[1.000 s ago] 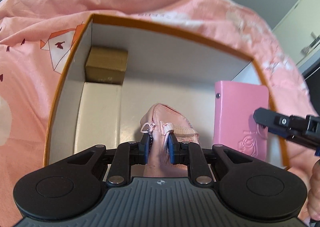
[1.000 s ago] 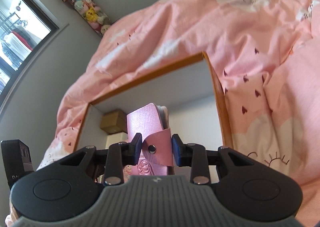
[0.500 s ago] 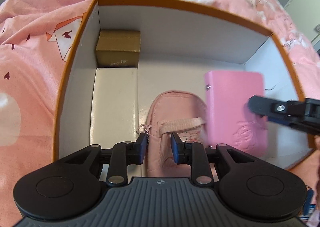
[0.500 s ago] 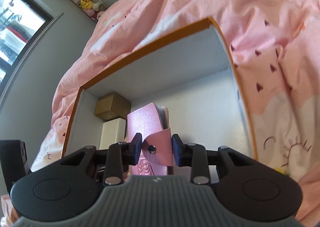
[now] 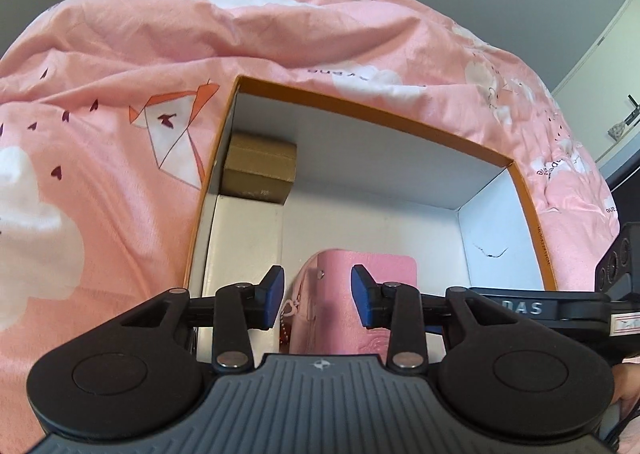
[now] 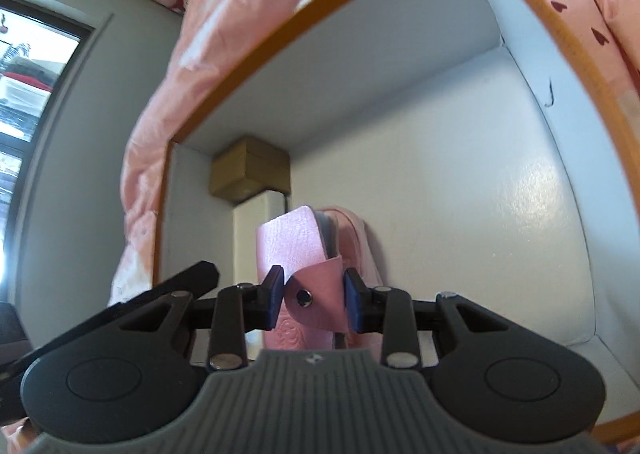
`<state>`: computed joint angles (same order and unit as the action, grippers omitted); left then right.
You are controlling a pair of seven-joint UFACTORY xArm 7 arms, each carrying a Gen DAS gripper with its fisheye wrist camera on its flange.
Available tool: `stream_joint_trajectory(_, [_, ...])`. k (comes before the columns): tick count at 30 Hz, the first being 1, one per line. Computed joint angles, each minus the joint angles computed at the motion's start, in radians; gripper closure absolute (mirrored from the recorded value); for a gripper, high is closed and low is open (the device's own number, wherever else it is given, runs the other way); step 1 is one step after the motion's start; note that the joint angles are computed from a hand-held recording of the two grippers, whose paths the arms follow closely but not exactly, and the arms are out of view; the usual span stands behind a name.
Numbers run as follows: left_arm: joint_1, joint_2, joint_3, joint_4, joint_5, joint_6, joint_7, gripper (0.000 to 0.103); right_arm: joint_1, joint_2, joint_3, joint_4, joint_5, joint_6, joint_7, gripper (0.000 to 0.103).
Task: Organize objects
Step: 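Carry the backpack into the orange box and open the left gripper while the right carries the wallet, then lower the pink wallet into the orange box with the right gripper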
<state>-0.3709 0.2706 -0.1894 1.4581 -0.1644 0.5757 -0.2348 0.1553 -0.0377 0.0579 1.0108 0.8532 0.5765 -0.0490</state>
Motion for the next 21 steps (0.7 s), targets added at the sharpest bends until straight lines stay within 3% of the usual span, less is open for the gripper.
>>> stream_joint_trajectory(5, [0.001,-0.008,-0.003,-0.014,0.0,-0.008,0.014,0.062,-0.004,0.025,0.006,0.018,-0.099,0.008,0.067,0.068])
stream_joint_trajectory(9, [0.0,-0.011,-0.003,-0.022,-0.001,-0.017,0.019,0.062,-0.012,0.034,0.006,0.041,-0.175,0.033,0.109,0.057])
stream_joint_trajectory(11, [-0.002,-0.014,-0.001,-0.025,0.002,-0.021,0.015,0.062,-0.016,0.029,0.005,0.039,-0.192,0.036,0.119,0.055])
stream_joint_trajectory(13, [-0.003,-0.019,0.003,-0.031,0.008,-0.027,0.009,0.062,-0.016,0.018,0.006,0.029,-0.194,0.024,0.113,0.057])
stream_joint_trajectory(15, [-0.003,-0.021,0.004,-0.035,0.014,-0.033,0.006,0.062,-0.012,0.007,0.007,0.019,-0.188,0.004,0.085,0.074])
stream_joint_trajectory(21, [0.002,-0.025,0.002,-0.037,0.007,-0.035,0.009,0.062,-0.005,0.029,0.011,0.034,-0.229,0.012,0.106,0.075])
